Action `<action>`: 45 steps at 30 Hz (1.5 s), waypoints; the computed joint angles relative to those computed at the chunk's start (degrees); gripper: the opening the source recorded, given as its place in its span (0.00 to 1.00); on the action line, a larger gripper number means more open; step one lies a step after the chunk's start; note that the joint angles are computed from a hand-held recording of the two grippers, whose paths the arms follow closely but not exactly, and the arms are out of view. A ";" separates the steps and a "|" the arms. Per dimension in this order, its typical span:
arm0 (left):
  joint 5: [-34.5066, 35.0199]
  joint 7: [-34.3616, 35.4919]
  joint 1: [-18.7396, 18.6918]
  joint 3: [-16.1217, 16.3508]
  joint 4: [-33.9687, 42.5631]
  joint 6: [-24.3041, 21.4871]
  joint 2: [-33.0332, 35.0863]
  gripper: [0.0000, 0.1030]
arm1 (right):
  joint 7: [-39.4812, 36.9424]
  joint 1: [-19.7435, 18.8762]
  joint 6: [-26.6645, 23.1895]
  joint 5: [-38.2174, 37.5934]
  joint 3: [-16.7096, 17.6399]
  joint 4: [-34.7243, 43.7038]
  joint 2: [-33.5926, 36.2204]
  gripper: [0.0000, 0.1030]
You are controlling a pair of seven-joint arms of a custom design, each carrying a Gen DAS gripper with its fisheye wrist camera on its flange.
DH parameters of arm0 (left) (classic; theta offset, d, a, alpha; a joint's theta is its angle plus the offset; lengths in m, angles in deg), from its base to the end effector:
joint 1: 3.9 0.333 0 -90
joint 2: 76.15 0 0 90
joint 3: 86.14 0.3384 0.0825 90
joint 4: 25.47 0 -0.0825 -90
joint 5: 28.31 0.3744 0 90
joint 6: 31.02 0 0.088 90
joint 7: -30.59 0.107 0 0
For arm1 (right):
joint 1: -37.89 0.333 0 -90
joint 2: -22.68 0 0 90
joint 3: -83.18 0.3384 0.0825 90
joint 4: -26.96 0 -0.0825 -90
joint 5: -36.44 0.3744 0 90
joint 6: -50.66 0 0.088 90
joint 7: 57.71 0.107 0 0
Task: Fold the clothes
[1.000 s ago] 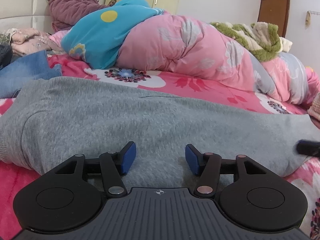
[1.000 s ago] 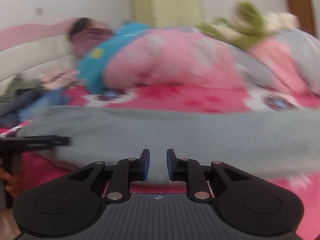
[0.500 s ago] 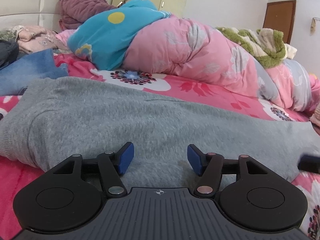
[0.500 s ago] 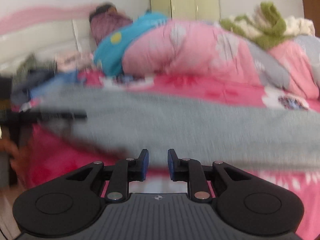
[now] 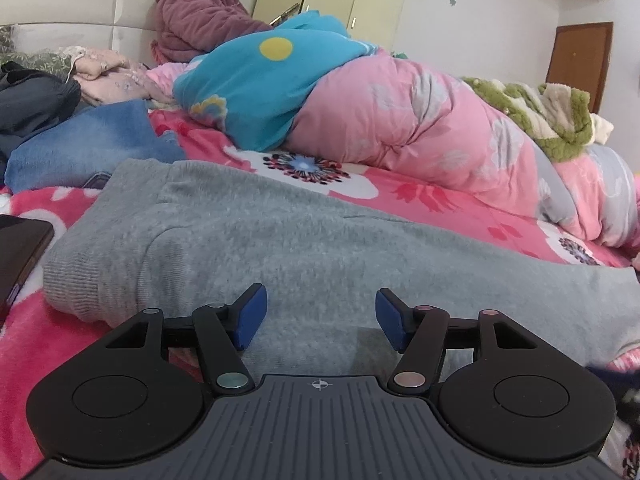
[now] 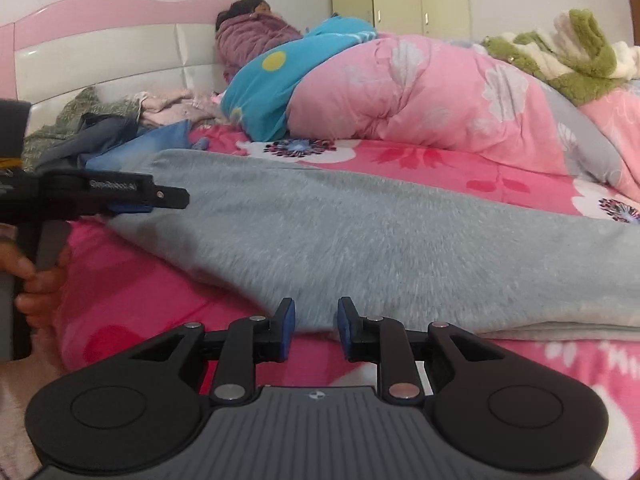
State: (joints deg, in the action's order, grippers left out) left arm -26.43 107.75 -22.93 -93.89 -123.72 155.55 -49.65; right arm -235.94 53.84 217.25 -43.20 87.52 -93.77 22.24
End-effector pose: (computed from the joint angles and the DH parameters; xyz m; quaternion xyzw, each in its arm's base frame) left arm 0.6451 -0.3079 0.4829 -0.5330 0.6708 -0.4730 0.2055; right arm 0.5024 0.2496 0.5010 -0.6214 0.6141 -0.3169 0.3692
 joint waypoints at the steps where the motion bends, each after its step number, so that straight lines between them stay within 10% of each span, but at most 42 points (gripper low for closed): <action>1: 0.15 0.29 0.81 -0.86 -0.15 0.00 -0.02 0.59 | 2.24 0.03 -0.21 -1.96 0.05 0.59 -0.19 0.24; 8: 0.48 2.92 8.52 -9.35 -1.36 0.16 0.05 0.59 | 15.02 1.20 -0.42 -14.56 -0.27 9.83 6.25 0.24; 17: -0.73 3.52 9.72 -11.21 -0.63 -1.02 0.37 0.66 | 7.72 5.13 -1.46 -12.56 -0.84 9.21 8.17 0.37; 28: 1.61 -0.12 -2.71 2.82 0.78 -3.99 -0.38 0.77 | 10.66 4.95 -9.24 -13.95 -0.18 9.65 7.15 0.37; 45: 17.73 -15.45 -18.83 21.95 3.96 -8.68 1.46 0.98 | 17.29 4.84 -7.17 -17.24 -1.15 8.78 9.41 0.39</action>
